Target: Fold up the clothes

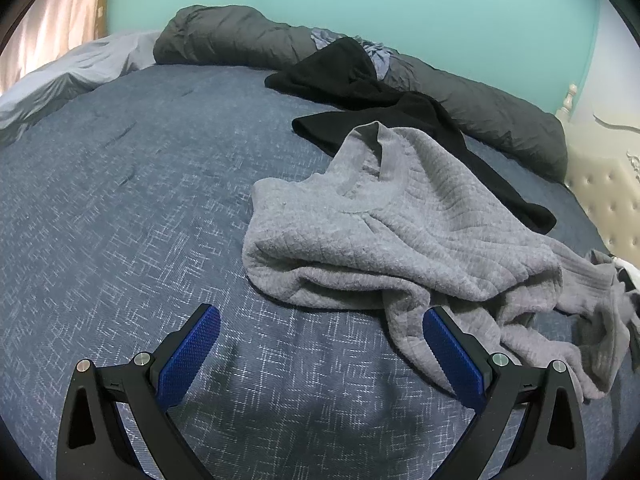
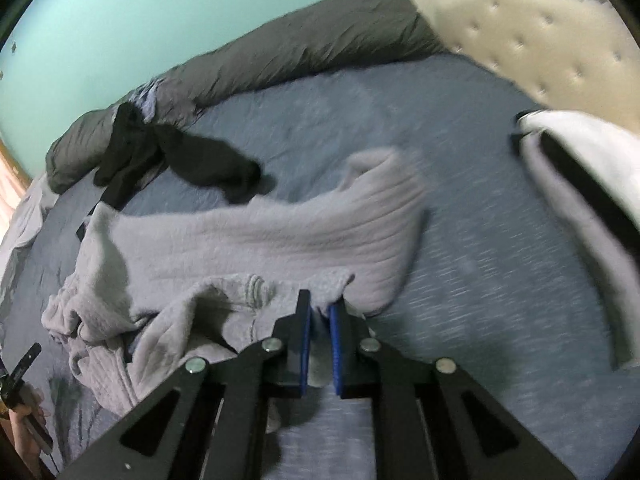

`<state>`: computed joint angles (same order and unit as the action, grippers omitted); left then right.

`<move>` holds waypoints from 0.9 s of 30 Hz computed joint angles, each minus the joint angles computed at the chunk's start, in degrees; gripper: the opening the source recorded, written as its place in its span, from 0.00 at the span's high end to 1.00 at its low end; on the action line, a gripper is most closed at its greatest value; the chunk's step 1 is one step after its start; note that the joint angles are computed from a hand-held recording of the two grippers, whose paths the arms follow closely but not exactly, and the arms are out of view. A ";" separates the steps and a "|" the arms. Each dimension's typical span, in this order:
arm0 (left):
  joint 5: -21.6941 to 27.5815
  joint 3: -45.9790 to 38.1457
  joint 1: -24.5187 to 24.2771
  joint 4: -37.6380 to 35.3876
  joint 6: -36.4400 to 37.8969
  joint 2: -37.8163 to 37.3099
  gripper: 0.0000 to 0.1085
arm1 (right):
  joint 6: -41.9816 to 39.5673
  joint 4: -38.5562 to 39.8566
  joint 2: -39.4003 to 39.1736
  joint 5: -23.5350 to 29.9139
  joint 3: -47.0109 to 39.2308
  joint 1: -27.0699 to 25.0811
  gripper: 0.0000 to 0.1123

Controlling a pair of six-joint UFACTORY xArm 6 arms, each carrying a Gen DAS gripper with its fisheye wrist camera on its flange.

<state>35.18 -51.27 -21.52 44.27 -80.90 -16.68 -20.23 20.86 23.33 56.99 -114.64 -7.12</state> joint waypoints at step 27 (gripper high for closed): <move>1.56 -0.80 -0.43 0.26 0.56 0.92 0.05 | 3.03 -8.66 5.03 0.27 -10.84 -13.31 0.93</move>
